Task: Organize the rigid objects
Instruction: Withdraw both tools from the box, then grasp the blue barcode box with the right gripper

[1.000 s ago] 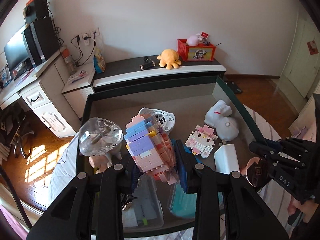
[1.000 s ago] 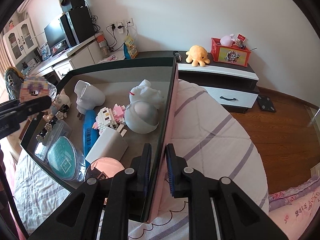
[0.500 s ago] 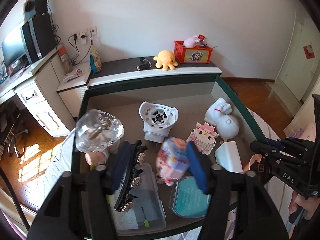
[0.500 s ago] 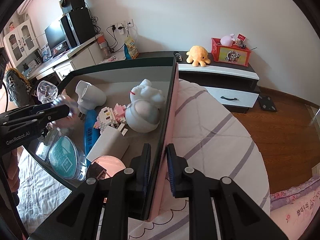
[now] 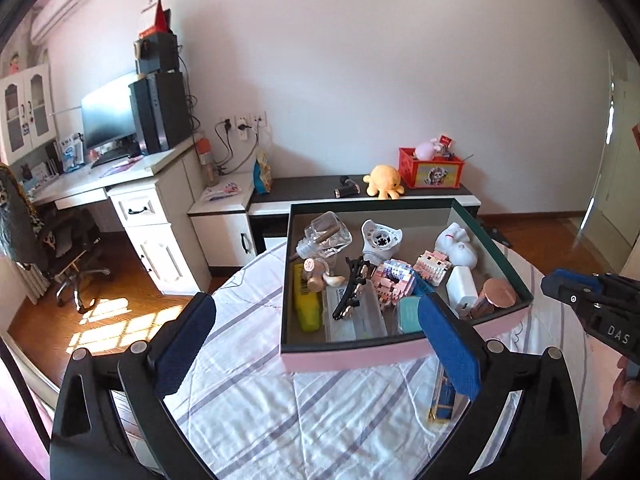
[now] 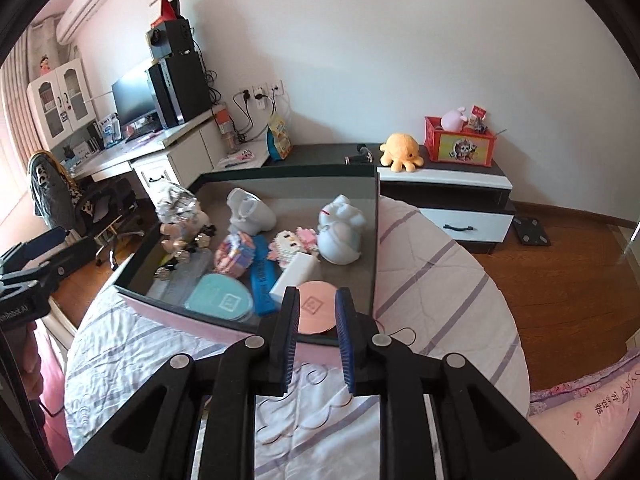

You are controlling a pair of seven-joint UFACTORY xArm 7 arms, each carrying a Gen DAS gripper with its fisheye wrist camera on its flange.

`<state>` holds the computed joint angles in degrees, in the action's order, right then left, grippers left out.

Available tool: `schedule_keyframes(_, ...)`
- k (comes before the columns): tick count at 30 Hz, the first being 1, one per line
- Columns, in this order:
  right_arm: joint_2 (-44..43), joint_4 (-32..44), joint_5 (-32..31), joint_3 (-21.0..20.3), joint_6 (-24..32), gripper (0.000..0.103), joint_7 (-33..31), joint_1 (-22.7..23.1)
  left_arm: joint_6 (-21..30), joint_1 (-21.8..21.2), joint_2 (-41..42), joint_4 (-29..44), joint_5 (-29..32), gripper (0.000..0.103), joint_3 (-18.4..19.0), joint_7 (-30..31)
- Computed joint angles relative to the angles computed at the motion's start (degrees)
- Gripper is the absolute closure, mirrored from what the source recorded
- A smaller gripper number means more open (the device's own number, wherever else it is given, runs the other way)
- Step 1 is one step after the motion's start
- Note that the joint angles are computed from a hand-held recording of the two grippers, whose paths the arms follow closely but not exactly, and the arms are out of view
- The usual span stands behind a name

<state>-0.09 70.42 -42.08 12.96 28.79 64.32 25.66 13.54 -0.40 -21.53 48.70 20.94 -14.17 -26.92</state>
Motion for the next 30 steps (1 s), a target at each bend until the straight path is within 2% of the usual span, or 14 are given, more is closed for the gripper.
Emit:
schedule_keyframes(2, -3.23, -1.99, -5.23, 1.71, 0.56, 0.062, 5.95, 1.05, -0.84, -2.42, -5.44, -4.49, -2.53, 0.000, 2.01, 0.87)
schedule_keyframes(3, -4.48, -2.51, -8.30, 3.06, 1.74, 0.058, 9.33, 1.34, -0.48, -3.20, -8.13, -6.33, -3.76, 0.000, 2.22, 1.06)
schedule_keyframes(7, -8.77, -4.42, -15.03, 8.43, 4.31, 0.055, 16.78, 2.17, -0.91, -3.24, -20.25, -14.61, -6.53, 0.000, 0.66, 0.22)
schedule_keyframes(9, -10.42, -4.64, -19.14, 11.81, 8.93, 0.030, 21.49, 2.53, -1.04, -2.77, -25.90, -17.88, -7.22, 0.000, -0.51, -0.04)
schedule_keyframes(10, -11.08, -4.59, -21.12, 13.62, 12.50, 0.010, 23.82, 2.83, -0.71, -2.07, -28.46, -19.06, -7.43, 0.000, -1.39, -0.42)
schedule_keyframes(12, -12.54, -5.05, -24.39, 16.16, 17.34, 0.009, 27.31, 3.71, 0.11, -1.77, -32.76, -21.15, -7.68, 0.000, -2.23, -0.28)
schedule_keyframes(15, -14.15, -5.57, -24.03, 17.55, 20.12, 0.009, 28.02, 4.80, 1.31, -2.97, -36.73, -22.97, -8.00, 0.000, -2.04, 1.68)
schedule_keyframes(23, -15.41, -6.21, -22.66, 19.50, 22.59, 0.009, 29.05, 5.29, 2.50, -2.50, -39.29, -24.19, -9.79, 0.000, -1.86, 2.82)
schedule_keyframes(30, -14.00, -6.18, -21.46, 18.60, 21.62, 0.008, 28.79, 5.15, 2.58, -2.26, -37.21, -24.82, -10.77, 0.000, -1.02, 3.76)
